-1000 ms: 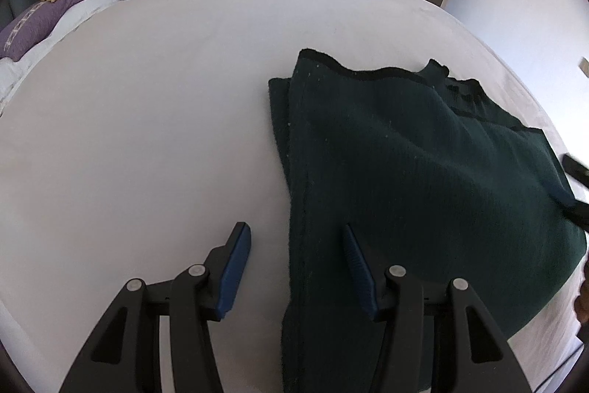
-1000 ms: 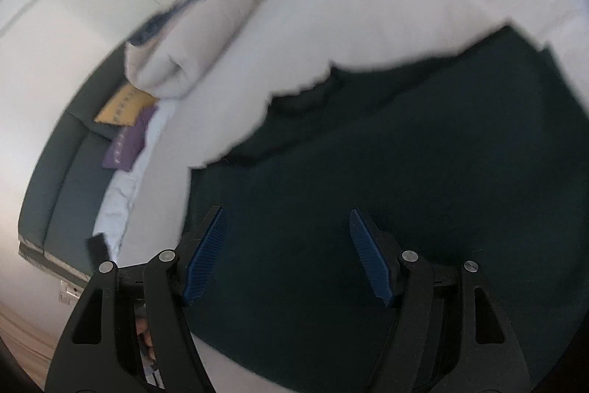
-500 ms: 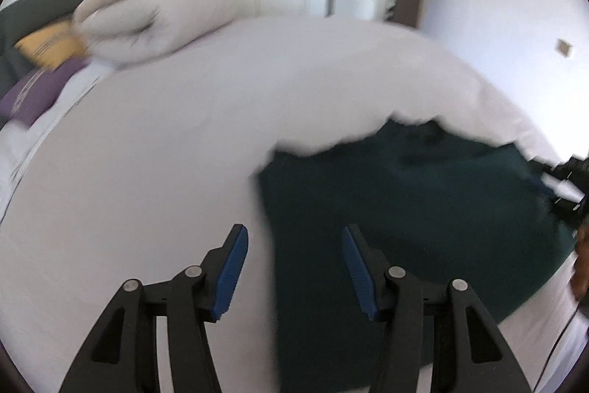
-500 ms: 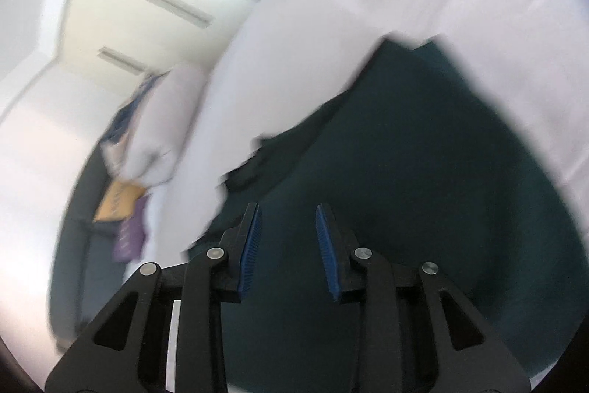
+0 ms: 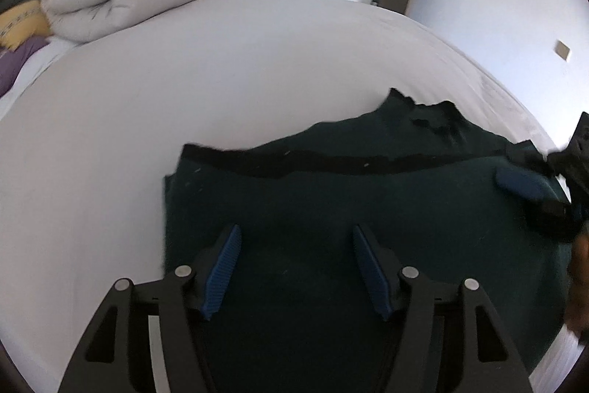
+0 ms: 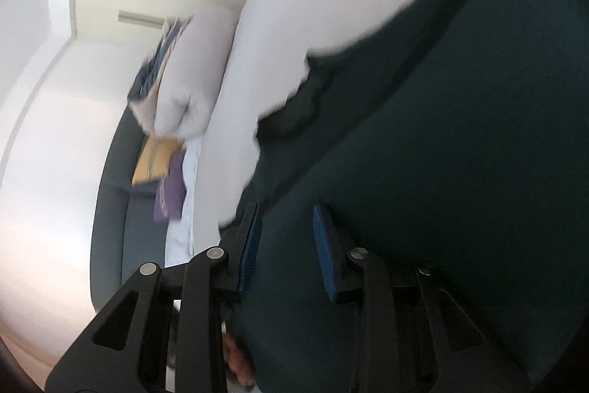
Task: Fold small clothes
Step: 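Open both tools and press the folded sweater flat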
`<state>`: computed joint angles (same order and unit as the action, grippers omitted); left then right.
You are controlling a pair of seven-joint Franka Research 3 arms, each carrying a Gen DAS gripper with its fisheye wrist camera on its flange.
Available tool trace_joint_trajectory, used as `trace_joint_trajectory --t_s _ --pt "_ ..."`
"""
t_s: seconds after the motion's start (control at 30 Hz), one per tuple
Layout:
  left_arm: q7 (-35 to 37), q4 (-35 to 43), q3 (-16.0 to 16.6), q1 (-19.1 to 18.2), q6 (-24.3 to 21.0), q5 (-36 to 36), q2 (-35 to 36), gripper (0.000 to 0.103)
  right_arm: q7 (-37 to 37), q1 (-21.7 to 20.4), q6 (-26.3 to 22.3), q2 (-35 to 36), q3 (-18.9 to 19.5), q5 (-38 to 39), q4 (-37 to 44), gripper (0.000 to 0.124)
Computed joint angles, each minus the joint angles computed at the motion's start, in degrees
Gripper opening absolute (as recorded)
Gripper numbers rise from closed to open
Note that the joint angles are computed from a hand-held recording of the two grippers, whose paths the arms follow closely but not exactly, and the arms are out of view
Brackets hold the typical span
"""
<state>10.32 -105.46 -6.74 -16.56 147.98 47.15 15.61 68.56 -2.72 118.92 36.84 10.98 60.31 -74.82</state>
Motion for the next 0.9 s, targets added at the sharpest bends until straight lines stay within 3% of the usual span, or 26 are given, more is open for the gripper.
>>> trace_joint_trajectory --t_s 0.2,0.3,0.4,0.47,0.57,0.63,0.73,0.83,0.9 --pt "-5.88 -4.03 0.47 0.39 2.99 2.21 -2.48 0.066 5.08 0.89 5.15 7.48 -0.95 -5.16 12.00 0.024" --pt "-9.50 -5.44 0.90 0.97 5.81 4.14 -2.89 0.064 5.96 -0.72 7.25 7.70 -1.23 -7.29 13.14 0.022" --pt "-13.76 -6.99 1.36 1.62 8.94 6.03 -3.82 0.064 9.98 -2.56 12.51 7.40 -2.50 -8.65 12.00 0.016" --pt "-13.99 -7.23 0.98 1.85 8.61 6.22 -4.25 0.063 11.71 -3.75 15.42 5.67 -2.79 -9.00 9.75 0.019" --pt "-14.92 -6.16 -0.05 0.78 2.16 6.64 -5.37 0.065 8.77 -4.35 19.19 0.47 -2.35 -9.55 3.52 0.021" --pt "-19.80 -6.36 -0.52 -0.33 -0.58 10.84 -7.19 0.071 3.01 -5.99 15.08 -1.29 0.16 -6.80 1.90 0.021" --pt "-21.43 -6.41 -2.02 -0.53 -3.18 13.98 -8.54 0.077 -2.42 -5.74 3.75 -1.57 2.05 -5.09 2.40 0.021" --pt "-16.57 -5.28 -3.15 0.17 -6.26 9.72 -7.24 0.080 -6.91 -3.16 -2.32 -2.38 2.34 -4.97 0.67 0.021" --pt "-12.92 -5.12 -3.33 0.74 -9.25 4.23 -5.91 0.080 -7.32 -0.62 -2.21 -1.51 0.68 -6.32 0.59 0.020"
